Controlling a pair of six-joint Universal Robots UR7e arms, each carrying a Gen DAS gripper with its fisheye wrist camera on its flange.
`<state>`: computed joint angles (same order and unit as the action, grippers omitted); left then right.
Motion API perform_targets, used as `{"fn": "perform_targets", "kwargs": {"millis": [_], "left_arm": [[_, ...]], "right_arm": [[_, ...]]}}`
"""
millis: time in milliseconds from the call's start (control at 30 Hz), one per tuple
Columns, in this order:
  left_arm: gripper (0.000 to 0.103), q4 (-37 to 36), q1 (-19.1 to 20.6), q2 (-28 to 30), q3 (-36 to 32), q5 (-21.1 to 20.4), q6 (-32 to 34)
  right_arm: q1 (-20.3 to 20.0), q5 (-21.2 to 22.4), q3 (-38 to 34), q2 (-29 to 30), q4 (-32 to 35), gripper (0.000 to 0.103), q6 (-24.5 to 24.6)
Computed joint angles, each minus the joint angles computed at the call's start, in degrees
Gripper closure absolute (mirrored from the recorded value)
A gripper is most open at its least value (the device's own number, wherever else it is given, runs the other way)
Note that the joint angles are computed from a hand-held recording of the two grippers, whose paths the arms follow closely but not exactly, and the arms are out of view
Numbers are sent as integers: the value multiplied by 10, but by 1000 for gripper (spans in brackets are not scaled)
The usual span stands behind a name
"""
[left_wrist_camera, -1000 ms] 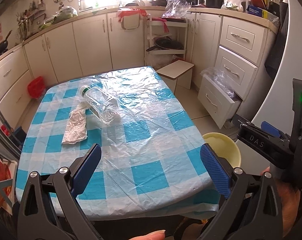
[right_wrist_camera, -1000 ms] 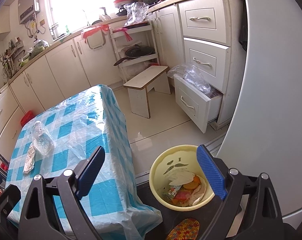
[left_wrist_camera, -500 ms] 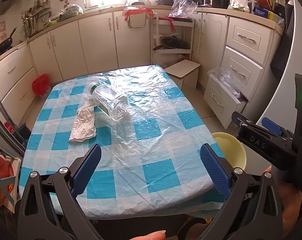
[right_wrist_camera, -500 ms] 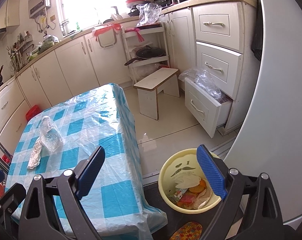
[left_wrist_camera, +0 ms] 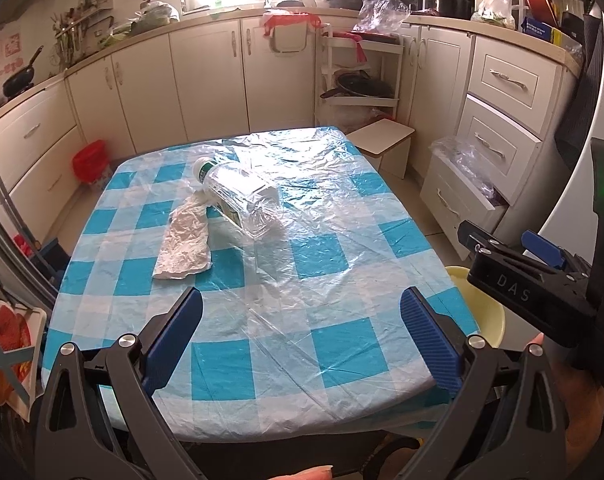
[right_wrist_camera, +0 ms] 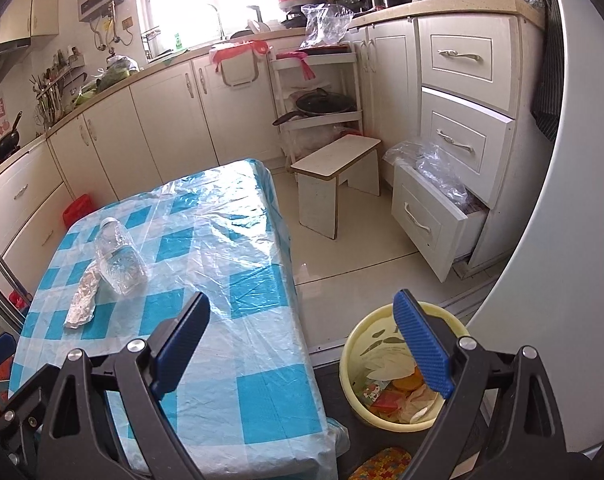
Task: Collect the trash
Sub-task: 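Move both tools back over the table toward the bottle and tissue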
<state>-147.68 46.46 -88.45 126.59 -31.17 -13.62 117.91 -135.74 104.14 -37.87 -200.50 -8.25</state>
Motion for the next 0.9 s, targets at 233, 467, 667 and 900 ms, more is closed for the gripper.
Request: {"fn": "perform_targets", "kwargs": {"millis": [233,467,667,900], "left_arm": [[8,-11,17,-5,-2,0,8],[8,-13,36,-9,-6,0,11],[8,-22,48,-13,-8,0,20],[8,-29,61,-19,-9,-1,28]], "right_arm": [[6,5,-21,19,16,14,-10],[15,16,-48,41,38,12,-21],[21,27,-71,59,60,12,-25],[26,31,-90,74,78,12,-23]]}}
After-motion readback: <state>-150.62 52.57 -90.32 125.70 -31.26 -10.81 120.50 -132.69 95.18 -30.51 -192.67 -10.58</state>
